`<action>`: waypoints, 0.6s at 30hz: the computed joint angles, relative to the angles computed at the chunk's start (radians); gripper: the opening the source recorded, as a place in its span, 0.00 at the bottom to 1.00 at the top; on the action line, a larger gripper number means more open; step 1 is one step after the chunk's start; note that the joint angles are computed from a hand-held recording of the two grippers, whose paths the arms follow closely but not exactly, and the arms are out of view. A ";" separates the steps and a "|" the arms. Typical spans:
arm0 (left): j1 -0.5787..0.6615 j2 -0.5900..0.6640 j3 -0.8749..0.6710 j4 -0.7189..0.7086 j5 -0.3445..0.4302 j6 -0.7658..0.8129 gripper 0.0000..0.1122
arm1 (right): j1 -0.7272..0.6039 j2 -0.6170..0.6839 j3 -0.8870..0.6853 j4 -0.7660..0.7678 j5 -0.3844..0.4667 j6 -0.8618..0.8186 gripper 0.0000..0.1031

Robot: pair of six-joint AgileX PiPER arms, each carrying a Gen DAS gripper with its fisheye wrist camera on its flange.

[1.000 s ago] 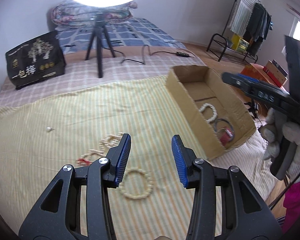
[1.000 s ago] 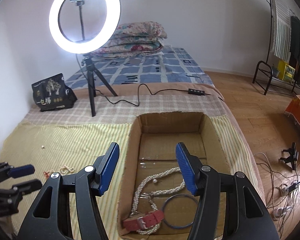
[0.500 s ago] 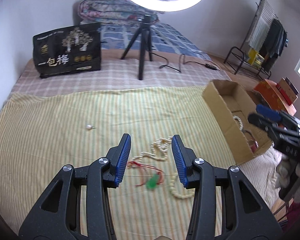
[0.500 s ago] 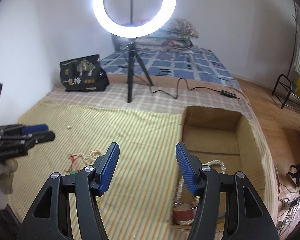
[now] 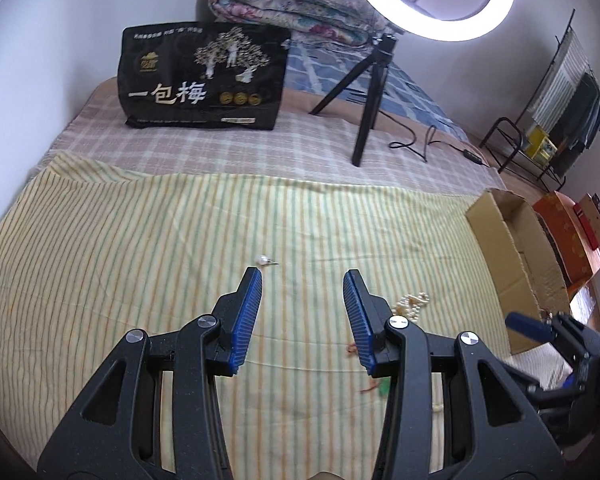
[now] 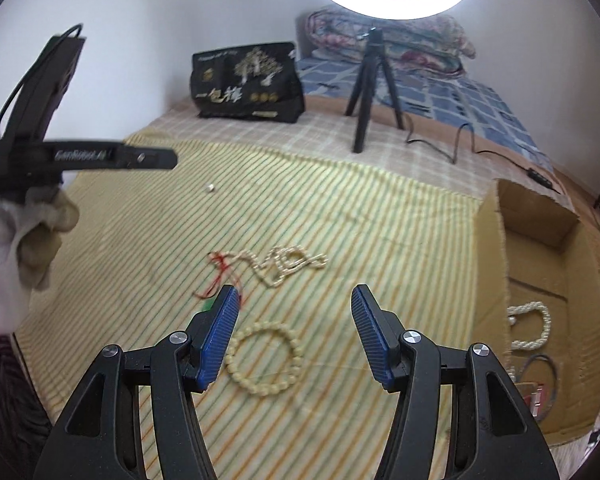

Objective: Organize jewelry
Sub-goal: 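Move both grippers back toward the remaining pearl strand and bead bracelet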

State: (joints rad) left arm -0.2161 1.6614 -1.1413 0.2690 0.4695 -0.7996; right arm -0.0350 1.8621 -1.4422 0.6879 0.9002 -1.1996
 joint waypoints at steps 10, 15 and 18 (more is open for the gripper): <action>0.032 0.090 0.036 0.028 -0.026 0.001 0.38 | 0.079 -0.015 0.117 -0.006 -0.050 -0.108 0.56; 0.017 0.140 0.012 0.122 -0.017 -0.056 0.38 | 0.097 0.010 0.113 -0.004 -0.056 -0.122 0.56; 0.020 0.168 -0.014 0.133 -0.026 -0.051 0.38 | 0.103 0.032 0.094 -0.007 -0.050 -0.122 0.56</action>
State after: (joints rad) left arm -0.1958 1.8295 -1.1550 0.4016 0.4433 -0.8507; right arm 0.0680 1.8936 -1.3481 0.6810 0.8501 -1.3214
